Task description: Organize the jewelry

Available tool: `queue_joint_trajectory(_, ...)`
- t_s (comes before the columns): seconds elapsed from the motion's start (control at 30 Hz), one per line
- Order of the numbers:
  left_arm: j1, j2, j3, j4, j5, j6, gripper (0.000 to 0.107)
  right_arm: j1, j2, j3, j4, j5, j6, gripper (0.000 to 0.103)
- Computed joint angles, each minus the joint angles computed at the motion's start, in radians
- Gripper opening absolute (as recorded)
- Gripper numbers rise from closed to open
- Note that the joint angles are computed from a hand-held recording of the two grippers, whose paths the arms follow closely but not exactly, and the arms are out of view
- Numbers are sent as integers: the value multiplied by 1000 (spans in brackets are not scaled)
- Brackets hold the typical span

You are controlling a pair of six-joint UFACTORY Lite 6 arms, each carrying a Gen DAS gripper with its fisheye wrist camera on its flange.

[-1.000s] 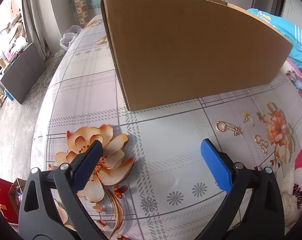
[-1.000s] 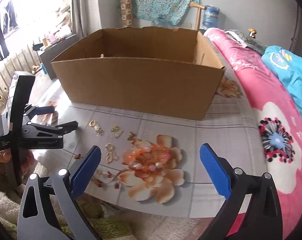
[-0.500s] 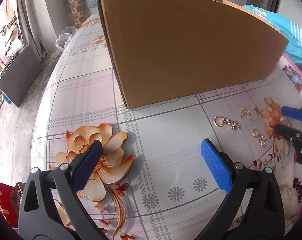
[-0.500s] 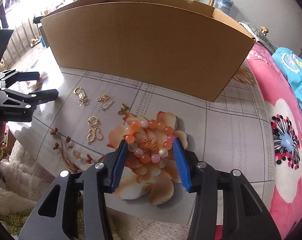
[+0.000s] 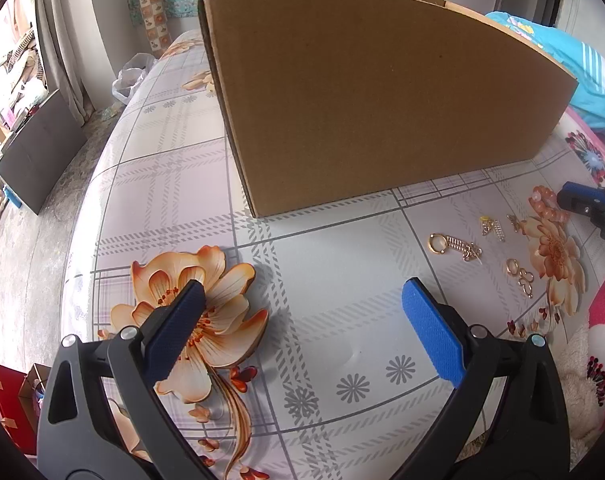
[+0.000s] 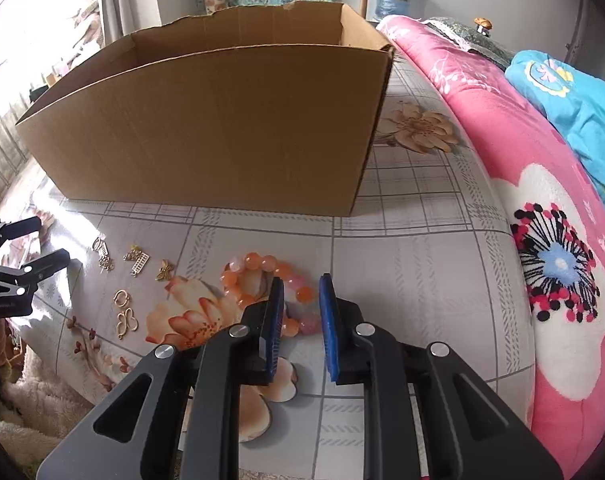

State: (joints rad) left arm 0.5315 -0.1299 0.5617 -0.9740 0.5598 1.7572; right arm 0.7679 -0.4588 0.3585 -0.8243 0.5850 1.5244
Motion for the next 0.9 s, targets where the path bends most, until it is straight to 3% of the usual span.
queue_joint_trajectory(0.13, 1, 0, 5, 21, 8, -11, 95, -94, -135, -31, 102, -77, -124, 19)
queue_joint_trajectory(0.27, 0, -1, 9, 30, 13, -16, 95, 53, -204, -42, 72, -38, -9, 20)
queue_joint_trajectory(0.4, 26, -6, 3, 16, 38, 32, 95, 236, -151, -35, -16, -8, 202, 19)
queue_joint_trajectory(0.6, 105, -52, -9, 72, 185, 41, 95, 295, -25, -38, -146, -135, 410, 20)
queue_joint_trajectory(0.67, 114, -83, -34, 83, 205, 48, 94, 252, 19, -21, -170, -197, 378, 20)
queue_joint_trajectory(0.9, 124, -176, -96, 87, 248, 63, 71, 202, 155, 65, -201, -251, 286, 27)
